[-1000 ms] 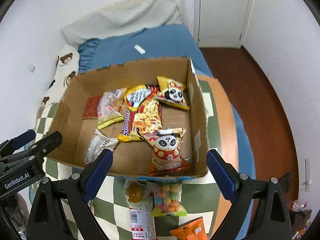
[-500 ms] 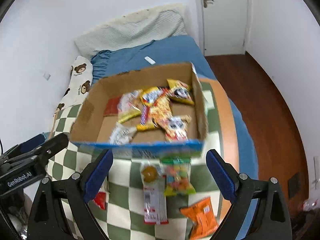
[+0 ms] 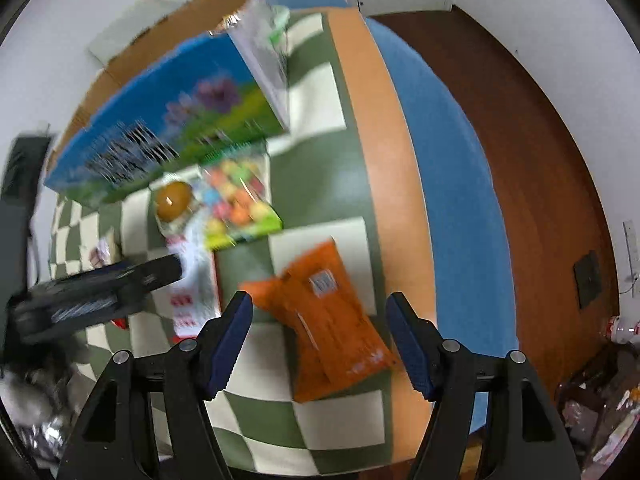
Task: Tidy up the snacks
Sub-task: 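Grasp the red-white stick packet with the left tool while the right tool grasps the orange bag, then carry both packets into the box and open both tools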
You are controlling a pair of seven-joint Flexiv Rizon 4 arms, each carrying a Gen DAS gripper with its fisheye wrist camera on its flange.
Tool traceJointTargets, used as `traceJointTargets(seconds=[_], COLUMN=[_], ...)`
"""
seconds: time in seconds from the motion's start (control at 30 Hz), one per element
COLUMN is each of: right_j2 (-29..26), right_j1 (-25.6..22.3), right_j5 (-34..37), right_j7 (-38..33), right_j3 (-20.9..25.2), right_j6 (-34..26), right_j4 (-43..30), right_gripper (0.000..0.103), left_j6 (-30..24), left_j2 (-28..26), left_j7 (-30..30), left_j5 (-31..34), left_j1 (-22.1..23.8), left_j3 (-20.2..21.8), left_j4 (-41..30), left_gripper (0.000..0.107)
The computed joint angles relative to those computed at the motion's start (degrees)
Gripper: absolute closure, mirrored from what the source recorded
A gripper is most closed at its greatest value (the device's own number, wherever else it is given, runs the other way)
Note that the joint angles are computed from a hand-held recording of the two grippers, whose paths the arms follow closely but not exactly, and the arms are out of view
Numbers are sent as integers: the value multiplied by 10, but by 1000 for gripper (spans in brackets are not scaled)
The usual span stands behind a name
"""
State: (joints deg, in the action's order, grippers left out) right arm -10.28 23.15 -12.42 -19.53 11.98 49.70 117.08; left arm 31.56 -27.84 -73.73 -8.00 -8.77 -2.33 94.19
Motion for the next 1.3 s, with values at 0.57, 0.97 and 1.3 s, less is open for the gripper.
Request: traceJointTargets(seconds=[0.57,0.97,1.3], right_j2=[-69,-101,-72], right_j1=[9,24,35], right_j5=[93,87,46], right_j7=[-121,-104,-57], right_j3=[19,15,6], right_j6=[16,16,54], right_j4=[-28,-46,5], right_gripper=[56,51,58], left_j6=[50,55,105], left_j2=[78,51,90], left_j7=[29,4,22], left_j5=[15,-12,1], left_j1=[35,45,43], left_j3=[28,20,22], left_j4=[145,133,159], left_gripper=[55,52,62])
